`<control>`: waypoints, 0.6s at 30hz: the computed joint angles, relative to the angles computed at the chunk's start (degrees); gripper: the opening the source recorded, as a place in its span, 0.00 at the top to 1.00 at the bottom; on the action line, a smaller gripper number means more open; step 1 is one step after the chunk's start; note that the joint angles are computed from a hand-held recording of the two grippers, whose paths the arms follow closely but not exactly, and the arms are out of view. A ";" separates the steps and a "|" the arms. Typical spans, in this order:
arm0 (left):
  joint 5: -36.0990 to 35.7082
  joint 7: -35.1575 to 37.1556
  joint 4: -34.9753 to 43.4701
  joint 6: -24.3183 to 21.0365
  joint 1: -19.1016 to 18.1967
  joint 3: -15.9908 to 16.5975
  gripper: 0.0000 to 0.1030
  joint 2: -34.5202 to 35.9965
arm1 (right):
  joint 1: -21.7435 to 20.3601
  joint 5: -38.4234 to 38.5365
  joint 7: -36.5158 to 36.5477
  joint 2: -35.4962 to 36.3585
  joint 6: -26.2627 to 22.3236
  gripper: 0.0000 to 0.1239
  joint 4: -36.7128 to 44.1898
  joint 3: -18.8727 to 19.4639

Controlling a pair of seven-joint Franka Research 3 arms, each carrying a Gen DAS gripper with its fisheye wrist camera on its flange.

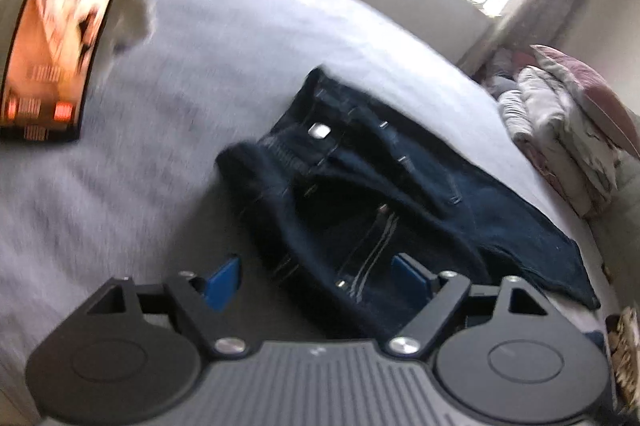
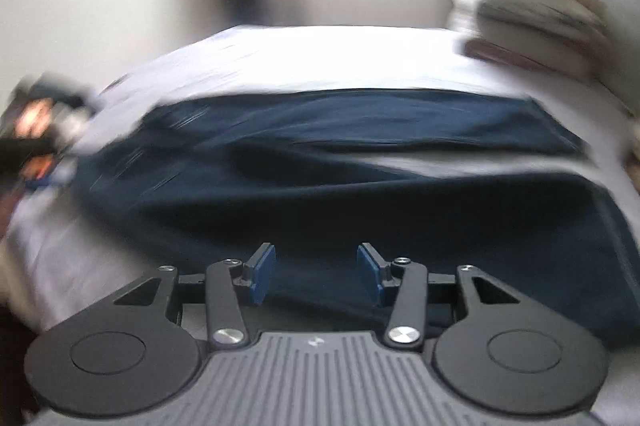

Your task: Fold clothes

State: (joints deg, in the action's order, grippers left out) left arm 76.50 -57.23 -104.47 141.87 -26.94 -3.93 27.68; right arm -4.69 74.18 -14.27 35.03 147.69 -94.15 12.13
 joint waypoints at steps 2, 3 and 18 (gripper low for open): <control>0.26 -3.23 0.06 1.74 0.42 0.31 0.37 0.72 | 1.03 -2.54 -3.72 0.01 -0.48 0.62 -1.01 0.11; 0.55 -3.92 0.24 1.43 0.21 0.54 0.41 0.98 | 1.80 -3.93 -5.47 0.21 0.07 0.62 -1.34 0.08; 0.59 -1.84 3.29 -3.97 -2.18 1.35 0.85 3.49 | 4.45 20.31 -54.87 4.49 17.23 0.92 1.21 5.46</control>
